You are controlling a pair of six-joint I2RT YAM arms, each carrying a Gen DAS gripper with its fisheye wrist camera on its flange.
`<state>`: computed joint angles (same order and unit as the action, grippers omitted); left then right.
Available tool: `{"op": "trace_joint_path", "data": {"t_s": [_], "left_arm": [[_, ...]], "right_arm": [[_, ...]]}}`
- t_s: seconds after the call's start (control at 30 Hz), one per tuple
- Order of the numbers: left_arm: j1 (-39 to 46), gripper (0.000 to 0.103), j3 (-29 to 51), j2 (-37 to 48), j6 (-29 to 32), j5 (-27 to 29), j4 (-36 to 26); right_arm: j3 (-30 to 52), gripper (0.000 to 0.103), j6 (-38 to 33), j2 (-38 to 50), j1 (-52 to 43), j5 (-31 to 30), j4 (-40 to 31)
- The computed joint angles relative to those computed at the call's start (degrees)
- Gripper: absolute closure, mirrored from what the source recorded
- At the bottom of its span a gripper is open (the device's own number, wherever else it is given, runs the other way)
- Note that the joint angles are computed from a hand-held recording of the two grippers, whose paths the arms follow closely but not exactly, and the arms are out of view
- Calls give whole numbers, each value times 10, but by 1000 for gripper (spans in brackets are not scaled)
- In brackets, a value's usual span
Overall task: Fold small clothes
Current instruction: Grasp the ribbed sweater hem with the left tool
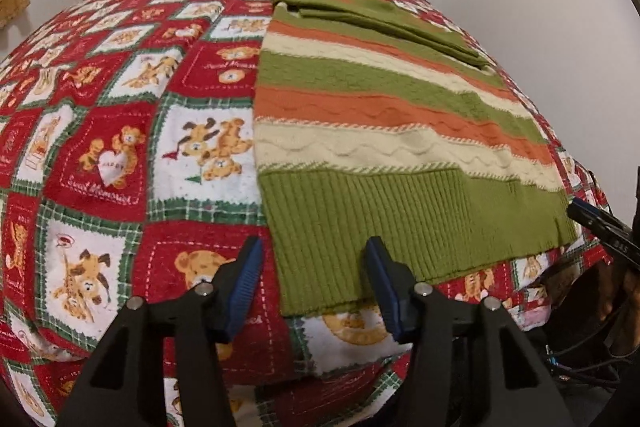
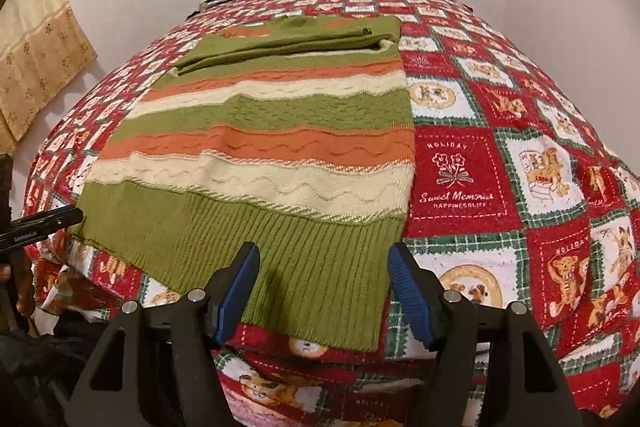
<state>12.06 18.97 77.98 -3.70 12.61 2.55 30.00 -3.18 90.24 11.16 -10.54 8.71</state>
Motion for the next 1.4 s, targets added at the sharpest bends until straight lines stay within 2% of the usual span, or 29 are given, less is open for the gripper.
{"op": "trace_joint_path", "data": {"t_s": [0.1, 0.17, 0.2, 0.23, 0.3, 0.57, 0.83, 0.9, 0.97, 1.03, 1.07, 1.1, 1.17, 1.4], "left_arm": [[-5, 48, -9, 3, 8, -8, 26], [-8, 63, -12, -2, 13, 3, 25], [-8, 81, -9, 0, 15, 12, 22], [-12, 89, -9, 1, 16, 13, 22], [-21, 91, -14, -7, 21, 1, 29], [42, 93, -3, -62, 43, 82, -19], [46, 93, 5, -33, 42, 85, -16], [47, 93, 4, -22, 44, 87, -7], [48, 93, 3, -15, 44, 87, 0], [49, 93, 4, -3, 46, 87, 7], [50, 93, 4, 0, 46, 89, 7], [53, 93, 5, 3, 48, 91, 7], [59, 93, 6, -7, 49, 99, 0], [59, 94, 17, -57, 53, 121, -23]], "right_arm": [[-6, 36, -3, -12, -2, -5, -2], [-11, 36, -6, -15, -6, -9, -3], [-14, 36, -7, -17, -8, -12, -2], [-17, 36, -8, -18, -11, -17, 0], [-25, 36, -9, -24, -19, -30, 5], [-49, 36, -23, -49, -45, -51, 6], [-48, 41, -23, -22, -58, -60, 15], [-45, 46, -20, -8, -61, -62, 21], [-41, 60, -22, 9, -59, -60, 24], [-48, 68, -26, 13, -46, -44, 40], [-49, 81, -32, 12, -43, -44, 39], [-43, 87, -37, 15, -46, -63, 26], [-36, 92, -39, 22, -70, -122, 15], [-60, 93, -23, -71, -153, -258, 30]]}}
